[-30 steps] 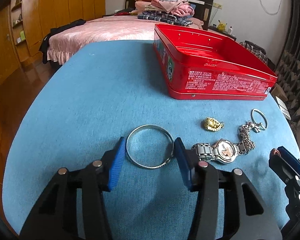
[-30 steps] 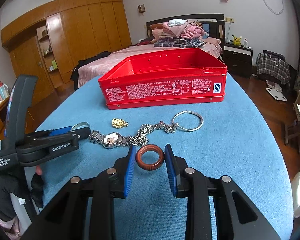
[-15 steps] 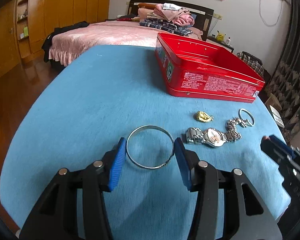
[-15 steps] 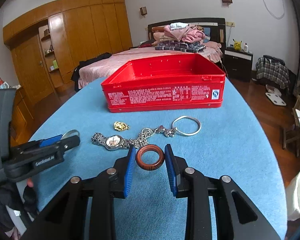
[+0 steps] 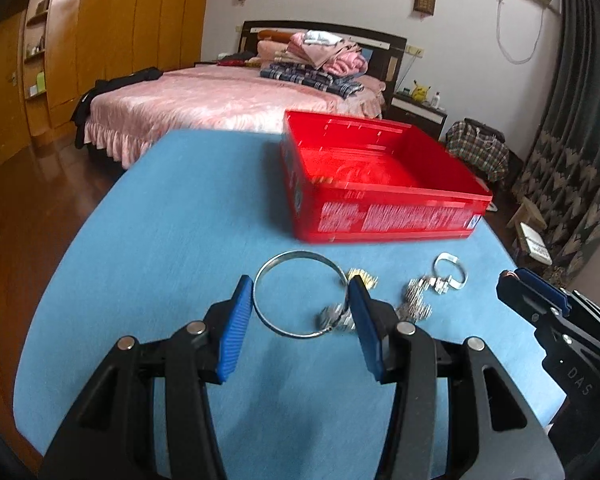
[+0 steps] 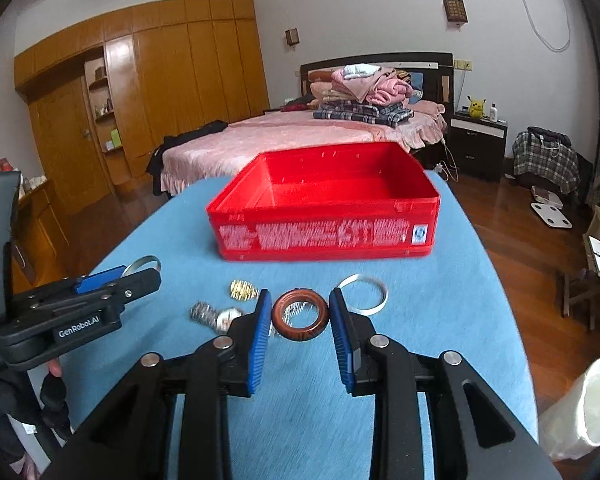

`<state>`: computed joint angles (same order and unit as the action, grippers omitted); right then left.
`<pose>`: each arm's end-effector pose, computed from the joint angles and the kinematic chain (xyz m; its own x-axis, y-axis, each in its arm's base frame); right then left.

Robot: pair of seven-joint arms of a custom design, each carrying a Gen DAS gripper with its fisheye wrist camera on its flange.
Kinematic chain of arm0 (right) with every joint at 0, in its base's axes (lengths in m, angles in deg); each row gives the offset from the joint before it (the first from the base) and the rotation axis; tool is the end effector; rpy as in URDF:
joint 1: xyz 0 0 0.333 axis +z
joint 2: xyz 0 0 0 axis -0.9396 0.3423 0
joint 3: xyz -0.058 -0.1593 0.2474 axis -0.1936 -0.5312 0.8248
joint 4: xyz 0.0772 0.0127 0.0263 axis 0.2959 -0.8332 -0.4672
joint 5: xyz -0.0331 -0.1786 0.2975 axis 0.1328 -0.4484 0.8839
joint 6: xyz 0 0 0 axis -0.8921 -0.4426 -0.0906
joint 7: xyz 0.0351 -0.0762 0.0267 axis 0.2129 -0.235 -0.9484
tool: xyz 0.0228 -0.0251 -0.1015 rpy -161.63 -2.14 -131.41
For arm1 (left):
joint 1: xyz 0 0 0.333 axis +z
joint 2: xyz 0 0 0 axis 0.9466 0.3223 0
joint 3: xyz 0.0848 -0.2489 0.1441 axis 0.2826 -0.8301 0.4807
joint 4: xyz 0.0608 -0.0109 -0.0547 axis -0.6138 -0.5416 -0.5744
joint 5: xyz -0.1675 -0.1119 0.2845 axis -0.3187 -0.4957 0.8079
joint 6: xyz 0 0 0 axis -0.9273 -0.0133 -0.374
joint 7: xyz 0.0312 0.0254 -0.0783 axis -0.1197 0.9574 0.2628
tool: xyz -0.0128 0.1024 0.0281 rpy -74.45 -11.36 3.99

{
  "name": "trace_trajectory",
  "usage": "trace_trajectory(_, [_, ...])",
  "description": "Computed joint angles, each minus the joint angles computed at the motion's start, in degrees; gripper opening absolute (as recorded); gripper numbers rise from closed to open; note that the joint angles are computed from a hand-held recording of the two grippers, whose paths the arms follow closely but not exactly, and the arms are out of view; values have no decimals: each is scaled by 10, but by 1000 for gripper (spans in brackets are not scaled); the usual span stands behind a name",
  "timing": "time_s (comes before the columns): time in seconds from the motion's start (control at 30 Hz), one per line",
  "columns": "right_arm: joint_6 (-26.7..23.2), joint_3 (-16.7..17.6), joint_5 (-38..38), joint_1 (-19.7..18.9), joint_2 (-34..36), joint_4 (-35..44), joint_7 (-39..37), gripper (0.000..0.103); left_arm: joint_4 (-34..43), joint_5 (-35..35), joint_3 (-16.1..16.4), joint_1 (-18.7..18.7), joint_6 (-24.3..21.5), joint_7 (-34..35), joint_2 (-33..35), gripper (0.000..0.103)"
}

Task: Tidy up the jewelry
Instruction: 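Carry the bangle and ring into the red tin and open both tools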

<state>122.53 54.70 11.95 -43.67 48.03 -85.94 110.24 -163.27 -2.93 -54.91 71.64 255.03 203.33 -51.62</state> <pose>0.5213 0.3129 0.4706 0.1044 -0.9839 -0.1449 -0.5563 0.0630 -0.8286 0.5726 -0.0745 0.4532 -0.1783 -0.9741 0.1389 -0.6479 0.0100 -0.7617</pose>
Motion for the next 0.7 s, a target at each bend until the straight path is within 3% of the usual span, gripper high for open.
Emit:
trace_trajectory(0.27, [12, -17, 53, -17, 48, 93, -80, 29, 112, 68, 13, -20, -14, -62, 65, 47])
trace_trajectory(0.4, [14, -28, 111, -21, 88, 150, -144, 29, 178, 122, 26, -36, -23, -108, 106, 47])
trace_trajectory(0.53, [8, -17, 202, -42, 141, 221, -236, 29, 261, 171, 32, -46, -44, -139, 159, 47])
trace_trajectory(0.7, [-11, -19, 280, -47, 194, 292, -317, 29, 368, 222, 43, -61, -87, -174, 227, 47])
